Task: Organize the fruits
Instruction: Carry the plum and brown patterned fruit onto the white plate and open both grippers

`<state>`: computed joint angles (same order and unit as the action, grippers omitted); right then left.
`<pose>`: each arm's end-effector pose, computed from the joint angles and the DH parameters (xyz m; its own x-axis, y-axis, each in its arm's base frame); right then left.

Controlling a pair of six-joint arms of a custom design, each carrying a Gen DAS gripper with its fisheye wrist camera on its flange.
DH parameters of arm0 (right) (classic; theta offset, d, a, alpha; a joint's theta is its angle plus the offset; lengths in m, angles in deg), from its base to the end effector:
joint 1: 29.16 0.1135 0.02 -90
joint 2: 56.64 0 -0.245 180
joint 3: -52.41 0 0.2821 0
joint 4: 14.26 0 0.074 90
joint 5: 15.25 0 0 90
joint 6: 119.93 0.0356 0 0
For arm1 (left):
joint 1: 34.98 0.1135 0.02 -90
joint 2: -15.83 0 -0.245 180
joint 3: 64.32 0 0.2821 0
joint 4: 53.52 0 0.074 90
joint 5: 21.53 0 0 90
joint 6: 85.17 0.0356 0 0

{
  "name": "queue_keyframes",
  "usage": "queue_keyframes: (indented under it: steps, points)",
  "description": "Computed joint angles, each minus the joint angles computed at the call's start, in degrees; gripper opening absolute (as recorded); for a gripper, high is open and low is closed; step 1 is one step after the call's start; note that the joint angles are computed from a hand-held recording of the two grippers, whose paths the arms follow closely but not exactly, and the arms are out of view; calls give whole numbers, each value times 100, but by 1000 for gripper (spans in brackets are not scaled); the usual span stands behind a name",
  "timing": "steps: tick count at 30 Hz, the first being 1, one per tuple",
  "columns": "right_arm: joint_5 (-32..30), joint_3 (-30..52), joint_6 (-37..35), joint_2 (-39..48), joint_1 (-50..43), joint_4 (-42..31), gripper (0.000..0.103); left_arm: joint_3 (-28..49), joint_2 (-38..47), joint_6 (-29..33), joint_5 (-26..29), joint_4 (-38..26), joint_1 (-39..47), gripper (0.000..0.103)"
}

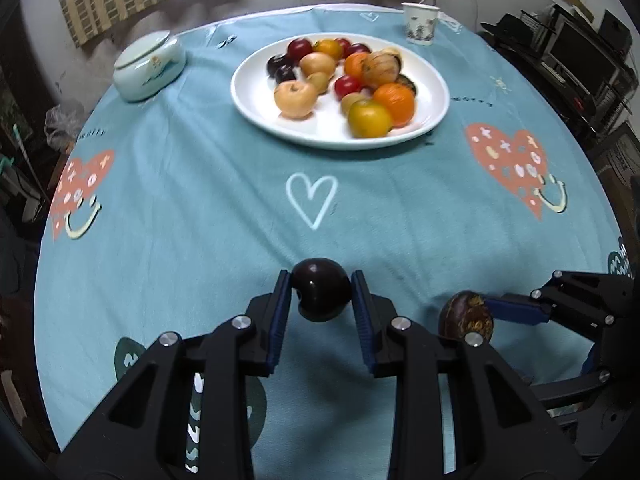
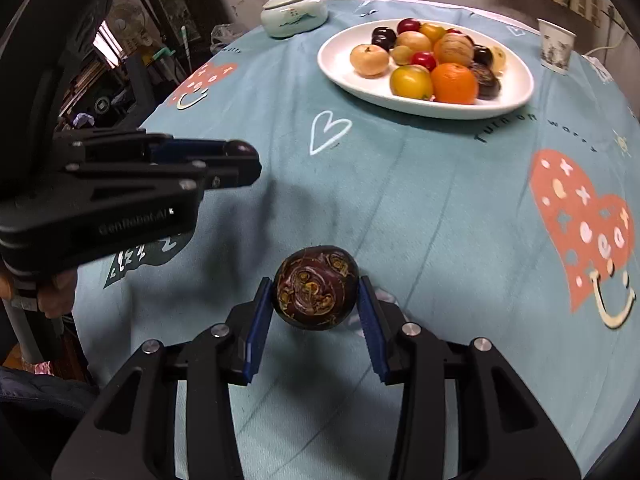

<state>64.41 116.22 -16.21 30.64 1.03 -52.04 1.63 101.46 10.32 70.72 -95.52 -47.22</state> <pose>0.2730 0.1662 0.1503 -0.8712 -0.2369 -0.4299 -0.3733 0.8885 0.2670 0.3114 -0.0690 0.1663 -0.8343 0.2788 -0.4755 0.3113 0.9502 0.0110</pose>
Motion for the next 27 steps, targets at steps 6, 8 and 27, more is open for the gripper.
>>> queue_keyframes:
  steps: [6, 8, 27]
  points:
    - [-47, -293, 181, -202, -44, 81, 43, 138, 20, 37, 7, -71, -216, 31]
    - [-80, -342, 214, -210, -77, 102, 43, 186, 73, 54, 1, -80, -266, 31]
    - [-464, 431, -109, 426, -542, 25, 43, 1139, 1045, 78, 214, -147, -156, 31]
